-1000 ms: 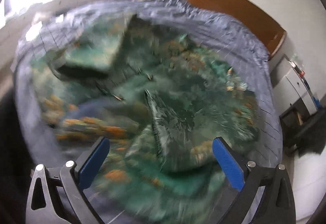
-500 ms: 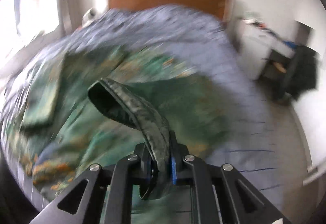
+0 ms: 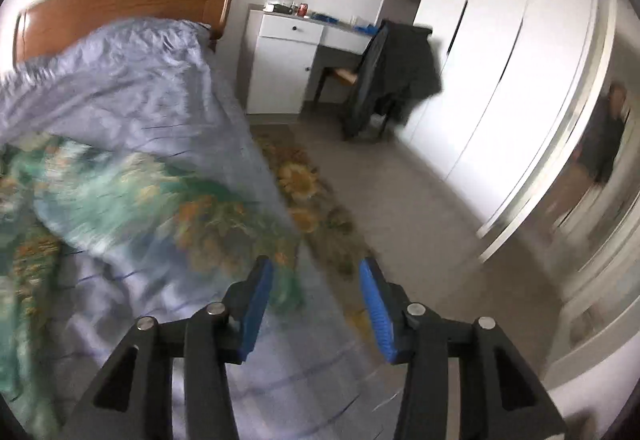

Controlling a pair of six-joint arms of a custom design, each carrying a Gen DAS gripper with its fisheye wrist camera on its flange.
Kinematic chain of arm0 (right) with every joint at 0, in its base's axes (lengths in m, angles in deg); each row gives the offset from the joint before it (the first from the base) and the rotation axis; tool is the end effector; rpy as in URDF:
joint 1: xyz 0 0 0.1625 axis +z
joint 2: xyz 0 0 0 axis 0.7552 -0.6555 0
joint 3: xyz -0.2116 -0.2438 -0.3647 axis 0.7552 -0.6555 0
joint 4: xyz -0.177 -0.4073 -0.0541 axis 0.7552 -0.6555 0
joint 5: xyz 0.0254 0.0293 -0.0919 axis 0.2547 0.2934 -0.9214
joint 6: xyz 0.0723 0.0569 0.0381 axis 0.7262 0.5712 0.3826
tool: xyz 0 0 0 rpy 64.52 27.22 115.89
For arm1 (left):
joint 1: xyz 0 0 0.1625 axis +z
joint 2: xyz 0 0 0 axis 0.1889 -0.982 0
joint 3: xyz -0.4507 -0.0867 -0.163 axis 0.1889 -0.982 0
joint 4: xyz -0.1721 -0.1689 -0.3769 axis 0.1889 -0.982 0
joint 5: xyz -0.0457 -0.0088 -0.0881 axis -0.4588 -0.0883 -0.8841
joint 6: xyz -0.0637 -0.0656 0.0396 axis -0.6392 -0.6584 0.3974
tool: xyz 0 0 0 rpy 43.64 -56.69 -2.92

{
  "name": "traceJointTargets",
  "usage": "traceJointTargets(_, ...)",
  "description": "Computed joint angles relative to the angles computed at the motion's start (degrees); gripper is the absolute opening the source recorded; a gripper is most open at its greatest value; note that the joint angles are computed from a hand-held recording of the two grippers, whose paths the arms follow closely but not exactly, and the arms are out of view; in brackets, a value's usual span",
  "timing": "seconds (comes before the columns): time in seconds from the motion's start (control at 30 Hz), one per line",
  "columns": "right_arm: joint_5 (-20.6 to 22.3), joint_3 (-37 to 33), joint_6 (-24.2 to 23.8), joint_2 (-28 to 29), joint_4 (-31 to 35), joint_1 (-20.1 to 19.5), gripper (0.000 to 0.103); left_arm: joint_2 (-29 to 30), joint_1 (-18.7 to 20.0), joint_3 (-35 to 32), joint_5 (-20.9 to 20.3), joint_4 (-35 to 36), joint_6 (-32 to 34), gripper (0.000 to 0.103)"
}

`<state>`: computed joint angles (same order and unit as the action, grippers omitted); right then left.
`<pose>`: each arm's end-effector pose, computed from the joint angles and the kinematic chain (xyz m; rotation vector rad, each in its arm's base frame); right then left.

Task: Fold large clothes
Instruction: 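Grasp the jacket sleeve with the right tool and lift it outward, then grasp the other sleeve with the left tool and unfold it outward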

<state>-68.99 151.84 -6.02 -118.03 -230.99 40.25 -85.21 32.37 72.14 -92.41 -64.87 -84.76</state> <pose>0.0411 -0.5536 0.4323 -0.2250 -1.7048 0.9997 -0.2838 -0.5634 0.2579 0.6720 2.1507 -0.7891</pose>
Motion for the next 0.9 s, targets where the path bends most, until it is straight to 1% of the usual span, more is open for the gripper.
traceJointTargets(0.07, 2.1, 4.8, 4.5, -1.6, 1.8, 1.0, 0.047, 1.2, 1.7, -1.2, -0.9, -4.8, 5.8, 0.103)
traceJointTargets(0.1, 3.4, 7.2, 5.7, -1.8, 1.4, 1.8, 0.047, 1.9, 2.5, -2.1, -1.5, -5.7, 8.3, 0.103)
traceJointTargets(0.13, 5.4, 10.3, 6.9, -2.4, 0.7, 2.3, 0.048, 2.6, 3.3, -3.0, -2.3, -6.7, 11.4, 0.103)
traceJointTargets(0.17, 7.3, 12.9, 8.4, -2.2, -0.1, 2.9, 0.053, 3.6, 4.1, -3.8, -3.2, -8.3, 15.6, 0.103)
traceJointTargets(0.2, 8.1, 15.2, 9.8, -2.2, -0.9, 4.0, 0.055, 4.7, 4.6, -4.4, -3.4, -9.4, 19.5, 0.103)
traceJointTargets(0.27, 9.0, 18.7, 14.0, 0.7, -3.4, 6.6, 0.056, 7.3, 5.8, -5.7, -3.7, -10.9, 28.5, 0.103)
traceJointTargets(0.3, 9.5, 20.2, 16.6, 1.9, -3.6, 7.7, 0.056, 8.4, 6.6, -6.5, -4.7, -9.6, 31.6, 0.103)
traceJointTargets(0.33, 9.8, 21.5, 18.8, 2.8, -3.8, 8.6, 0.056, 9.3, 7.2, -7.3, -5.3, -8.0, 33.5, 0.103)
traceJointTargets(0.37, 10.5, 22.2, 20.7, 3.7, -3.3, 9.4, 0.056, 10.7, 8.0, -8.0, -5.4, -8.1, 36.2, 0.103)
traceJointTargets(0.4, 11.4, 22.5, 22.1, 4.6, -2.9, 10.0, 0.056, 12.6, 8.7, -8.6, -5.1, -9.8, 39.5, 0.103)
traceJointTargets(0.47, 12.3, 23.4, 24.3, 6.6, -3.2, 12.1, 0.056, 15.6, 10.0, -10.1, -4.3, -11.4, 43.5, 0.103)
traceJointTargets(0.53, 14.3, 23.4, 24.8, 7.7, -2.2, 13.1, 0.056, 18.5, 11.3, -12.4, -2.9, -12.2, 45.0, 0.103)
traceJointTargets(0.57, 14.8, 23.3, 24.3, 8.3, -1.3, 13.8, 0.056, 19.5, 12.1, -13.9, -2.8, -11.0, 44.3, 0.103)
traceJointTargets(0.6, 14.9, 23.1, 23.5, 8.8, -0.8, 14.4, 0.056, 20.3, 12.9, -15.3, -3.0, -9.4, 43.1, 0.103)
traceJointTargets(0.67, 13.6, 22.8, 21.0, 9.8, -1.5, 15.9, 0.056, 21.4, 13.9, -17.1, -3.2, -8.4, 42.1, 0.103)
traceJointTargets(0.73, 12.9, 22.8, 19.8, 10.4, -2.5, 16.6, 0.056, 21.3, 14.8, -18.2, -4.8, -5.3, 39.2, 0.103)
traceJointTargets(0.77, 12.8, 22.9, 20.2, 10.4, -2.5, 16.7, 0.056, 20.8, 15.3, -18.7, -6.3, -3.0, 37.0, 0.099)
traceJointTargets(0.8, 13.1, 22.8, 20.7, 10.2, -2.2, 16.6, 0.056, 20.3, 15.7, -19.0, -8.1, -1.1, 35.1, 0.087)
traceJointTargets(0.83, 13.3, 23.0, 21.6, 10.2, -2.0, 16.6, 0.056, 19.7, 16.1, -19.4, -10.0, 1.3, 33.0, 0.079)
traceJointTargets(0.87, 13.4, 23.1, 21.9, 10.2, -1.9, 16.6, 0.056, 19.0, 16.4, -19.6, -11.8, 3.5, 31.0, 0.065)
traceJointTargets(0.9, 13.5, 23.2, 22.0, 10.2, -1.8, 16.4, 0.056, 18.4, 16.4, -19.4, -12.8, 4.6, 30.0, 0.047)
